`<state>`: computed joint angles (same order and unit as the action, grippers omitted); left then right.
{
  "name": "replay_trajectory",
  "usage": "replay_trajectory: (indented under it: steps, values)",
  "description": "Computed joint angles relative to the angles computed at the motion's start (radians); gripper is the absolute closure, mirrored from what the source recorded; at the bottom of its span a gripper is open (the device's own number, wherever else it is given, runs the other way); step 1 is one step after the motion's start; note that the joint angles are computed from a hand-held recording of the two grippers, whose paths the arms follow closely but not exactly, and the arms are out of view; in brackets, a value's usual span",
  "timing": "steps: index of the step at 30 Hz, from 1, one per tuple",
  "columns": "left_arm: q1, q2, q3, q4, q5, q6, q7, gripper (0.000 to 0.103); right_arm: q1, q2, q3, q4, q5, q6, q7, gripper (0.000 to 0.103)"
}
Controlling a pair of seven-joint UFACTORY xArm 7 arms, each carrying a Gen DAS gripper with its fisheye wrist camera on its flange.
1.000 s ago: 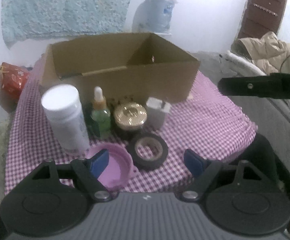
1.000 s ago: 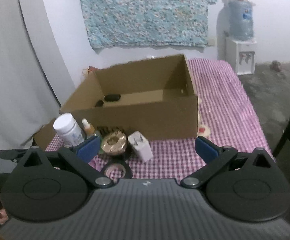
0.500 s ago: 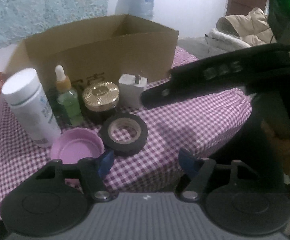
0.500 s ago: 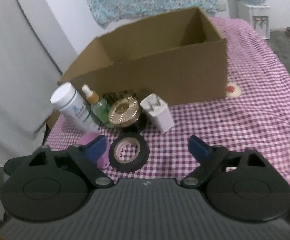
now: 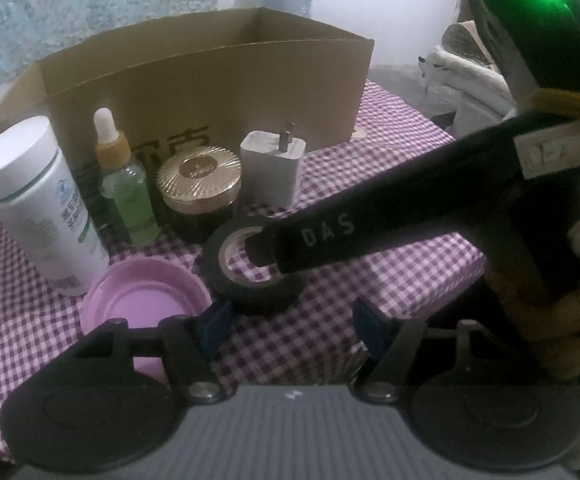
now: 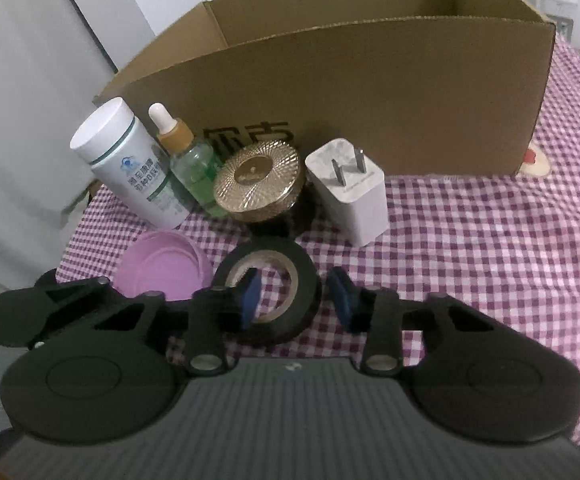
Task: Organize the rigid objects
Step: 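Move the right gripper back from the box to the black tape roll, then close the right gripper on the rim of the black tape roll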
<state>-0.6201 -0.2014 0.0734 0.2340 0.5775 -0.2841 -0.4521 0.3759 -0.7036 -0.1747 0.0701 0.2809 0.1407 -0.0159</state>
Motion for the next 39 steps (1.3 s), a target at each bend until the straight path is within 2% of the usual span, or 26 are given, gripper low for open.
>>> replay_trajectory:
  steps: [2, 6, 11, 13, 18, 21, 25, 28, 31, 36, 39]
  values:
    - [0.011, 0.007, -0.023, 0.006, -0.016, 0.000, 0.011, 0.033, -0.002, 0.005, -0.005, 0.005, -0.005, 0.007, -0.010, 0.075]
    - [0.018, 0.029, -0.052, 0.025, -0.026, -0.002, 0.016, 0.032, -0.030, -0.013, 0.002, -0.004, -0.014, 0.024, -0.022, 0.076]
    - [-0.016, 0.058, -0.029, 0.060, 0.056, -0.005, -0.043, 0.032, -0.104, -0.096, 0.026, -0.031, -0.030, 0.095, -0.018, 0.076]
    - [-0.006, 0.082, -0.053, 0.077, 0.075, -0.019, -0.054, 0.032, -0.141, -0.137, 0.037, -0.043, -0.040, 0.131, -0.015, 0.076]
    - [0.071, 0.093, -0.182, 0.068, -0.015, -0.039, 0.025, 0.033, -0.204, -0.259, 0.035, -0.089, -0.043, 0.205, -0.006, 0.075]
    - [0.127, 0.075, -0.280, 0.046, -0.175, -0.042, 0.148, 0.033, -0.225, -0.308, 0.036, -0.113, -0.036, 0.220, 0.006, 0.075]
    - [0.142, 0.075, -0.318, 0.052, -0.290, -0.022, 0.241, 0.032, -0.223, -0.319, 0.035, -0.120, -0.033, 0.212, 0.013, 0.075]
    - [0.186, 0.107, -0.413, 0.071, -0.472, -0.030, 0.390, 0.032, -0.211, -0.297, 0.034, -0.116, -0.035, 0.191, 0.009, 0.074]
    - [0.170, 0.133, -0.414, 0.089, -0.544, -0.029, 0.457, 0.032, -0.197, -0.264, 0.035, -0.111, -0.038, 0.164, 0.005, 0.074]
    - [0.123, 0.148, -0.349, 0.094, -0.493, -0.034, 0.421, 0.033, -0.189, -0.237, 0.043, -0.109, -0.048, 0.141, 0.009, 0.075]
    - [0.119, 0.159, -0.352, 0.097, -0.527, -0.053, 0.442, 0.039, -0.187, -0.224, 0.043, -0.108, -0.054, 0.128, 0.006, 0.075]
